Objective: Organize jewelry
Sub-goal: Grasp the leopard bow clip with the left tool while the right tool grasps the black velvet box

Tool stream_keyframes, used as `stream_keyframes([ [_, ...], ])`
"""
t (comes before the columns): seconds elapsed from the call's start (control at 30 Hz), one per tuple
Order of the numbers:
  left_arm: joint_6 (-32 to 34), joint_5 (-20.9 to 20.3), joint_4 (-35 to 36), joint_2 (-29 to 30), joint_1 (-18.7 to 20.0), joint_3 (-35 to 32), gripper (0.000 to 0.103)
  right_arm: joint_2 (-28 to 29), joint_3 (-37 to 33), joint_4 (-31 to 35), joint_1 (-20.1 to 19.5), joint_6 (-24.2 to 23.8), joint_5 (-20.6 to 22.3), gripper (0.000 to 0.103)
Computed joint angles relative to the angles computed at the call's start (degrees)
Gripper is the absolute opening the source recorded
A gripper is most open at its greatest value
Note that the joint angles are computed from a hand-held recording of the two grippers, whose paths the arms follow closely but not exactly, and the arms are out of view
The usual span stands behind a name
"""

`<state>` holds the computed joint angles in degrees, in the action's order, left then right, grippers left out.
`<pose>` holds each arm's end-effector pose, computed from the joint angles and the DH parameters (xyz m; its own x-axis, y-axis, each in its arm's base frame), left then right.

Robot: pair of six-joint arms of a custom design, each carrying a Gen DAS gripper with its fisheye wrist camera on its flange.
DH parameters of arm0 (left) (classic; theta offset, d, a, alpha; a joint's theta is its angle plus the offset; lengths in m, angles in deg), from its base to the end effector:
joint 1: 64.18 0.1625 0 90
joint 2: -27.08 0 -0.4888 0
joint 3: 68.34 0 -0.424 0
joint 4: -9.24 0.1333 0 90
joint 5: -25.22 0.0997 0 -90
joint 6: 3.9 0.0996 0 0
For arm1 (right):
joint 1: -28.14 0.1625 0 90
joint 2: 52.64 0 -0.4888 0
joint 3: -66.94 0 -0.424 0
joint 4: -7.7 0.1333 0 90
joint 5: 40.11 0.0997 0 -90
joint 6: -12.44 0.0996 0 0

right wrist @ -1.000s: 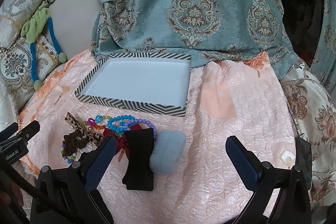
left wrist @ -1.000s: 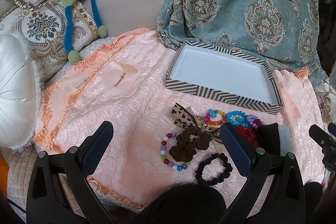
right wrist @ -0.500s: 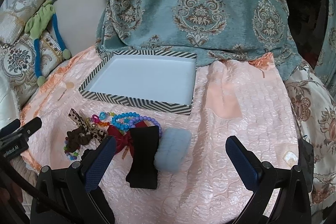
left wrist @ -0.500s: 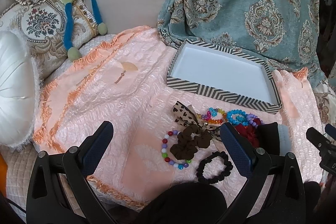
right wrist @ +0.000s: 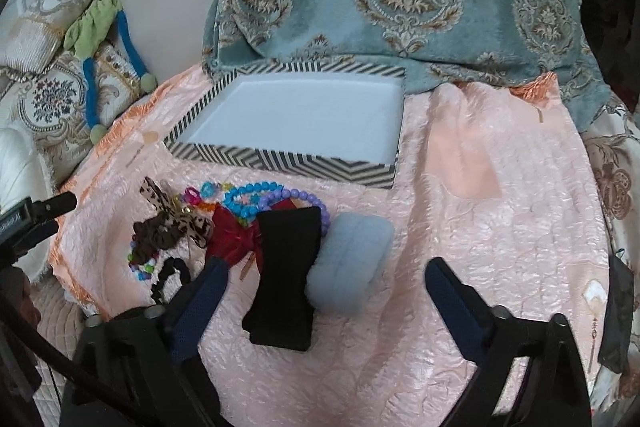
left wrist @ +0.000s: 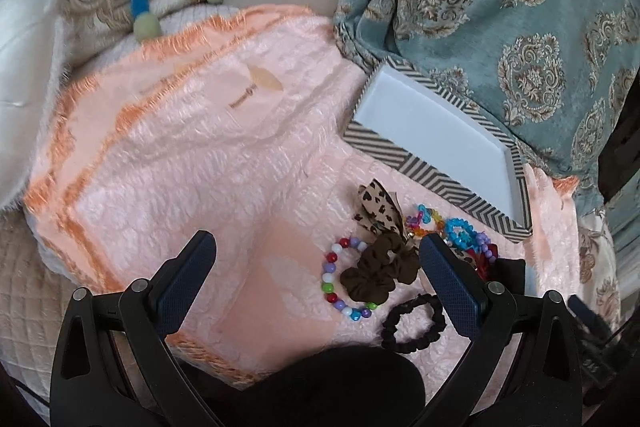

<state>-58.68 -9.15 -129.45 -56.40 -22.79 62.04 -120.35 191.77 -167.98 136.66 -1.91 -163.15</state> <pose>-0.1926 -0.4570 0.2855 -0.8390 -0.3055 -0.4503 0.1117 0.7132 -0.6920 0.2474 -0.4899 0.2330 -0.7811 -0.2249 0.5824 -0.4878 0.8021 -0.3445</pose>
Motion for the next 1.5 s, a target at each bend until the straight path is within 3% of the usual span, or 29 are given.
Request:
stream_keyframes([
  [0.37, 12.33, -5.38, -4.87, 7.68, 2.53, -2.32, 0.102, 1.45, -0.28, 2.51, -3.29, 0.60, 5.74, 0.074],
  [0.5, 15.31, -5.98, -5.08, 10.94, 4.14, -3.74, 0.102, 3.34, -0.98, 1.39, -3.64, -0.39, 4.99, 0.058],
  [0.57, 16.91, -7.07, -5.45, 11.93, 5.04, -4.29, 0.093, 3.47, -0.78, 0.30, -4.30, -0.69, 6.30, 0.052],
  [0.63, 17.97, -8.70, -5.14, 12.30, 5.95, -4.76, 0.068, 3.42, -0.71, -0.21, -4.65, -1.11, 6.76, 0.046],
  [0.67, 18.49, -9.69, -5.18, 12.46, 6.42, -4.92, 0.062, 3.49, -0.62, -0.85, -4.69, -1.59, 6.55, 0.037],
  [0.7, 19.17, -10.44, -5.81, 12.61, 6.77, -4.91, 0.049, 3.34, -0.51, -1.08, -4.73, -1.81, 6.56, 0.031],
  [0.73, 19.31, -11.06, -6.03, 12.62, 7.01, -4.93, 0.038, 3.00, -0.33, -1.10, -4.88, -1.86, 7.09, 0.029],
  [0.87, 20.66, -11.86, -8.84, 11.93, 6.73, -4.07, 0.027, 1.02, 0.32, -0.31, -5.47, -1.66, 8.89, 0.021],
  [1.1, 21.39, -10.92, -9.99, 9.01, 4.49, -3.78, 0.025, -1.97, 0.92, 0.33, -5.29, -1.51, 10.69, 0.011],
  [1.27, 21.48, -9.37, -9.99, 7.96, 3.22, -3.98, 0.025, -3.49, 0.75, 3.28, -5.93, 0.39, 13.53, 0.014],
  [1.33, 21.36, -9.38, -9.96, 7.76, 3.11, -3.93, 0.025, -3.78, 0.56, 5.37, -5.72, 0.23, 14.32, 0.031],
  [1.4, 21.30, -9.51, -10.05, 7.64, 3.07, -3.78, 0.025, -3.33, 0.97, 4.94, -4.96, -1.55, 13.86, 0.062],
  [1.5, 20.86, -9.86, -10.19, 7.32, 3.14, -3.56, 0.025, -0.99, 1.09, 3.00, -3.80, -3.88, 10.88, 0.063],
])
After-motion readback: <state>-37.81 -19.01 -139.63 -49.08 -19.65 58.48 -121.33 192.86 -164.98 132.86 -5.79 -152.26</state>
